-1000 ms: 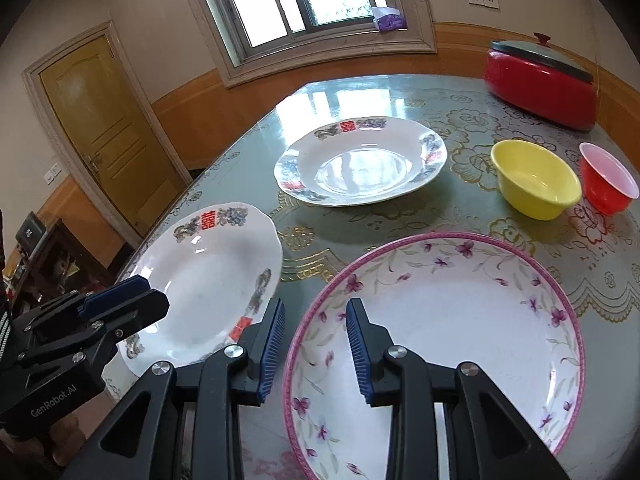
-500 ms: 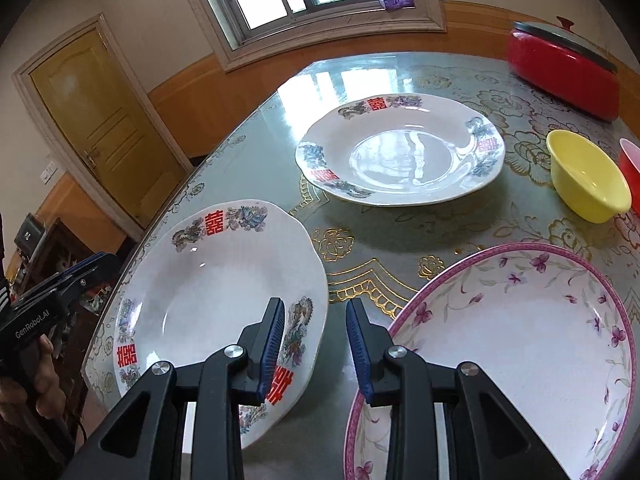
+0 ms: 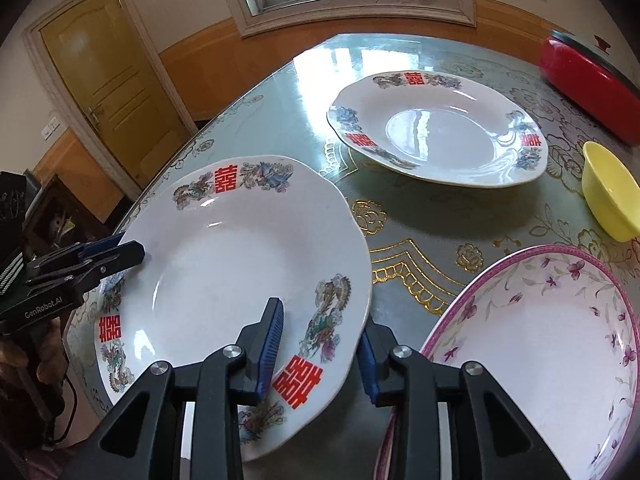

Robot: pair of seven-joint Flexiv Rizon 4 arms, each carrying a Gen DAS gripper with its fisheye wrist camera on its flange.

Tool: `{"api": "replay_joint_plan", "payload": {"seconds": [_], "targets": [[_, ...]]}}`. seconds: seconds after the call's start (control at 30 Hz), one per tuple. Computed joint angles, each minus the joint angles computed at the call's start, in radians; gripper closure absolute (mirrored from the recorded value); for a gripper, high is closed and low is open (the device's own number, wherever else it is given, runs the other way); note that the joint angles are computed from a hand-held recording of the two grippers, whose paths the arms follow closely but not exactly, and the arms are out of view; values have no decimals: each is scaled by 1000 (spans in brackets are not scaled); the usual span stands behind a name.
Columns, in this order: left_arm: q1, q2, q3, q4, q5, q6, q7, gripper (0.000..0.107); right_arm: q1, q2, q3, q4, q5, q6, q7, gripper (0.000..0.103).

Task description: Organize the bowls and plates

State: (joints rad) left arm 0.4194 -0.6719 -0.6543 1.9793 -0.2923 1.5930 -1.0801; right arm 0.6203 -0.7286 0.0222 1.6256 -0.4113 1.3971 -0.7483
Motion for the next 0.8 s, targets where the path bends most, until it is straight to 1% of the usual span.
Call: {"api": "replay_joint_plan", "payload": {"seconds": [0.03,0.07,0.1,0.13,0.17,0.2,0.27,0.33,0.4,0.43,0.47,0.57,0.8], "targets": [[-5,-7,0,-9,-1,-16,2,67,14,-2,-16,-3,-10,-7,5,67],[-9,-12,-1,-14,-2,-28,9,68,25,-2,-28,-2,-21,-7,7,65],[-10,-16,-5,-14,-1,-39,22,71,37,-4,-44,1,-35,1,10,63],[-28,-15,8,-7,4,-5,26,72,50,-4,-61,6,-51,11,12,62],[-68,-5,53,-9,9,10,16,72,61,-4,-76,12,-65,20,13,58],[-85,-2,74,-12,16,18,7,73,79,-2,-102,22,-79,32,27,57],[-54,-10,39,-12,3,8,-1,77,87,-4,-118,28,-86,53,43,57],[-30,-9,12,6,6,40,-10,79,106,-6,-147,37,-86,80,78,57],[-57,1,47,10,46,83,-15,79,118,-7,-166,46,-89,102,93,58],[-46,-3,37,9,58,83,-22,80,125,-6,-177,52,-92,112,97,59],[-26,-8,18,11,62,75,-33,80,120,-5,-171,54,-91,116,92,60],[-11,-8,7,17,82,79,-59,81,97,-1,-144,58,-71,132,82,65],[33,-15,-47,35,153,106,-91,81,79,8,-125,76,-36,177,47,65]]}}
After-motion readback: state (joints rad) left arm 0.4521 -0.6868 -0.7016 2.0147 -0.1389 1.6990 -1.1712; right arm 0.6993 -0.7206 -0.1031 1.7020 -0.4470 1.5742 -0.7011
